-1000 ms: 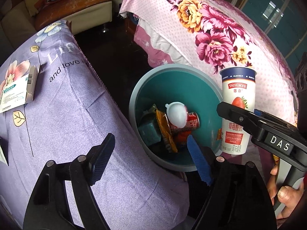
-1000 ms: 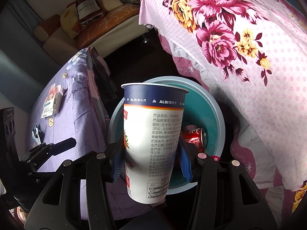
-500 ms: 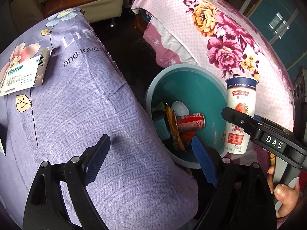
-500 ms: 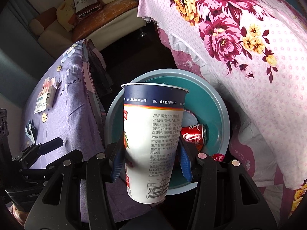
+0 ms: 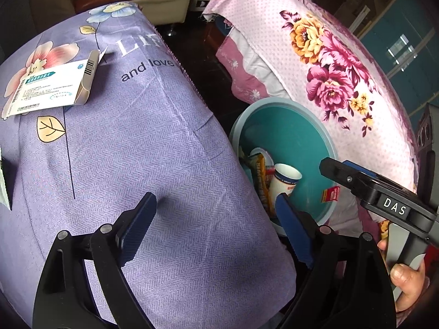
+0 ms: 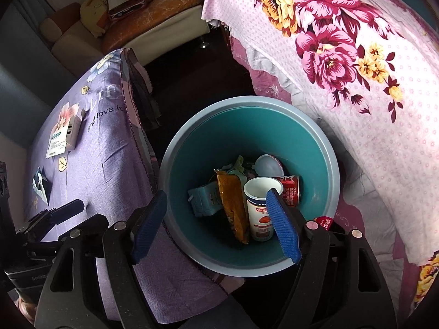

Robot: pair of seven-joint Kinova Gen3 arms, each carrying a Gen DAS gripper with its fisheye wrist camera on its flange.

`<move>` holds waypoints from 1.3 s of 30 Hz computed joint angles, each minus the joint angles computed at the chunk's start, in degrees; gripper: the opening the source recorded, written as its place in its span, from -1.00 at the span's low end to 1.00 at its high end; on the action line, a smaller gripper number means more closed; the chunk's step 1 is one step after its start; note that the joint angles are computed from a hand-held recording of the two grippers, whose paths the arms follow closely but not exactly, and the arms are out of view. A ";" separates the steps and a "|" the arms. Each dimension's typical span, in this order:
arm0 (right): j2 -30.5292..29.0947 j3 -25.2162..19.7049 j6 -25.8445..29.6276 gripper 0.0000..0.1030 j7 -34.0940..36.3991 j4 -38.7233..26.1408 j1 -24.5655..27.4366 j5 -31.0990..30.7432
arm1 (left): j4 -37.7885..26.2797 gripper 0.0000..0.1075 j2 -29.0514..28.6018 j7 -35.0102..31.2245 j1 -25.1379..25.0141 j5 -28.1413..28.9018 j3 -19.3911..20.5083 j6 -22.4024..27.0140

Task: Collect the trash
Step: 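Move both open tools back over the table toward the wrapper and box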

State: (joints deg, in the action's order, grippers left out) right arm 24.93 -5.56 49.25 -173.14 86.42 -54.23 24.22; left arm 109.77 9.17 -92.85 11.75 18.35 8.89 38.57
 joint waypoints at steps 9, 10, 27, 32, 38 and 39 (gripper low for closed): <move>3.01 -0.32 3.57 0.53 2.77 -6.35 -0.88 -1.65 | 3.06 0.69 -2.69 -6.07 -4.37 5.30 -1.67 0.09; 3.39 -0.29 4.08 0.53 3.21 -7.22 -1.08 -1.81 | 3.43 0.69 -2.97 -6.77 -4.86 5.85 -1.95 0.17; 13.12 0.77 13.09 0.53 14.37 -26.44 -4.58 -6.16 | 9.55 0.70 -8.21 -13.41 -12.70 10.42 -8.08 1.03; 16.20 1.46 15.44 0.53 17.88 -32.27 -5.39 -7.72 | 10.51 0.70 -9.63 -8.24 -15.53 6.87 -10.21 -1.31; 18.98 2.34 17.31 0.53 21.12 -37.91 -5.83 -9.36 | 9.93 0.70 -9.07 -2.36 -18.07 4.75 -11.50 -3.77; 19.35 2.52 17.63 0.54 21.64 -38.79 -5.89 -9.51 | 9.67 0.70 -8.72 -1.95 -18.31 4.72 -11.50 -4.00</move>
State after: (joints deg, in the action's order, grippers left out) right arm 44.28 -3.04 66.87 -151.50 47.63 -60.12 14.71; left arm 119.44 0.45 -94.80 -6.56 23.08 -2.60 34.58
